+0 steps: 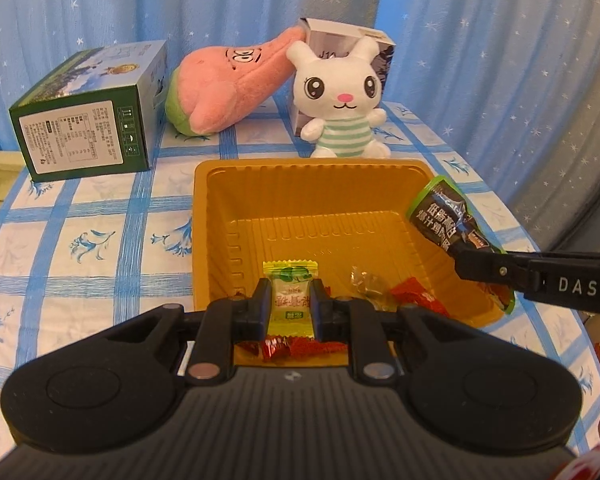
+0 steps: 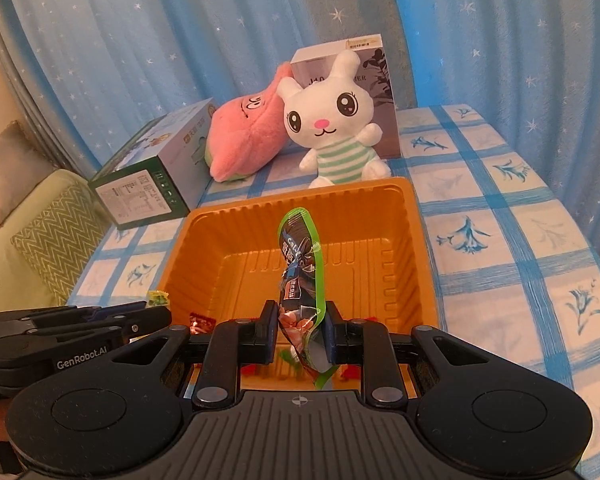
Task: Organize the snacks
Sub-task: 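Lower both snacks into the orange tray and open both tools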
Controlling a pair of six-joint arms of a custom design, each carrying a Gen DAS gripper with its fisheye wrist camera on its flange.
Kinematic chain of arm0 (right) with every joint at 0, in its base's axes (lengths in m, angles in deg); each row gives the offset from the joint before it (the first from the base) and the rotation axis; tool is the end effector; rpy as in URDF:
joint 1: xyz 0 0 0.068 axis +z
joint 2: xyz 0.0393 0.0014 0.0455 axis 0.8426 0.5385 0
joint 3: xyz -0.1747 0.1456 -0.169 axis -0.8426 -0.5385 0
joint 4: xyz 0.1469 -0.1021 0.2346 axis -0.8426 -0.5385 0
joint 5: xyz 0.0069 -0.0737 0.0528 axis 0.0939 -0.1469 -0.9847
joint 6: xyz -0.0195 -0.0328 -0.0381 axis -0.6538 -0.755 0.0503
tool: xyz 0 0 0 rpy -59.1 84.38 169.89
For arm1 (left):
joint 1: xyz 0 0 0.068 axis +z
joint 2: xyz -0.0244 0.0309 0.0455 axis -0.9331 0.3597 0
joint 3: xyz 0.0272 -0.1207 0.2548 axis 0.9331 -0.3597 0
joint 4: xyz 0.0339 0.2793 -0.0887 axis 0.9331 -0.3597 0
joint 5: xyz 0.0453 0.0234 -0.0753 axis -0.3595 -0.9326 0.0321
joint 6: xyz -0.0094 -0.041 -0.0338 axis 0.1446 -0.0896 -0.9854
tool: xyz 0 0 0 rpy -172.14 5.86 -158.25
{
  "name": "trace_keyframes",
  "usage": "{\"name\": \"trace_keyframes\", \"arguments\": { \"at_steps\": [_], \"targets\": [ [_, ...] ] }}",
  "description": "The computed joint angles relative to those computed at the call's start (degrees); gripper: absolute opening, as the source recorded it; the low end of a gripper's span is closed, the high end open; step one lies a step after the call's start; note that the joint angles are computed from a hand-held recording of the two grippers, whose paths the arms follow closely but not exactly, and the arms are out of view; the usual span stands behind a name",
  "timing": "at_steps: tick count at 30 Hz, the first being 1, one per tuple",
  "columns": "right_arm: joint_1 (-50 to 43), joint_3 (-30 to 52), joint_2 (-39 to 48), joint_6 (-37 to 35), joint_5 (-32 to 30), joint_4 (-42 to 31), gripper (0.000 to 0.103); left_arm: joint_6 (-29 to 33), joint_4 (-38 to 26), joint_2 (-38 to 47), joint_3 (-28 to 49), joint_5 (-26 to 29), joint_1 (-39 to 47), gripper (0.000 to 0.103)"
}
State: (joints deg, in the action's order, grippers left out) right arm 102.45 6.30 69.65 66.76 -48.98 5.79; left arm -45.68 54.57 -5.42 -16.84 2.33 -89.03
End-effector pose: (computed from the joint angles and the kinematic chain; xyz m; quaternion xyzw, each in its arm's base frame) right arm 0.1106 0.0900 0.1371 0.1338 0.9046 0.1367 0.3809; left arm 0.1997 -0.0809 0.1347 0.2149 0.9062 -0.1513 0.3312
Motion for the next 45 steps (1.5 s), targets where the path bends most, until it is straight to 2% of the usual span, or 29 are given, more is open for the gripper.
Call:
{"name": "trace_keyframes", "arguments": {
  "at_steps": [7,8,9,21,29,38,41,43,44,45],
  "targets": [
    [-4.21,-1.11,1.86,-2.1,-2.98,3.78,0.023,-1.88,6.23,7.48,1.42,0.15,0.23,0.019],
    [-4.21,-1.12,1.93,-2.09,-2.94,3.8,0.023,-2.22,7.16,8.9,1.74,-0.14,0.28,0.027],
    [-4.14,-1.11,1.95,-2.04,-2.88,3.76,0.023,-2.42,7.47,9.41,1.76,0.12,0.52,0.031],
    [-3.99,-1.73,0.22,-1.06,-2.85,2.25,0.023,-0.27,4.75,2.8,-2.31,1.45,3.39,0.031],
    [-3.45,-0.98,2.07,-0.89,-2.5,3.37,0.023,0.13,4.15,1.68,-2.82,1.19,3.36,0.032],
    [-4.83,0.1,7.38,-1.59,-2.39,8.22,0.023,1.2,4.75,1.77,-3.28,2.01,5.28,0.033],
    [-5.92,-1.17,6.94,-3.16,-1.95,11.98,0.024,1.77,4.38,1.18,-3.56,2.39,5.89,0.033],
    [-7.92,-1.09,7.34,-3.29,-3.54,12.41,0.038,2.09,3.79,-0.01,-4.08,2.71,6.12,0.033],
    [-8.27,-1.44,5.97,-2.68,-3.4,11.74,0.055,2.25,3.37,-0.83,-4.43,2.99,6.34,0.033],
    [-7.74,-2.2,3.56,-1.81,-2.44,10.87,0.058,2.29,2.86,-1.84,-4.84,3.17,6.47,0.033]
  ]
}}
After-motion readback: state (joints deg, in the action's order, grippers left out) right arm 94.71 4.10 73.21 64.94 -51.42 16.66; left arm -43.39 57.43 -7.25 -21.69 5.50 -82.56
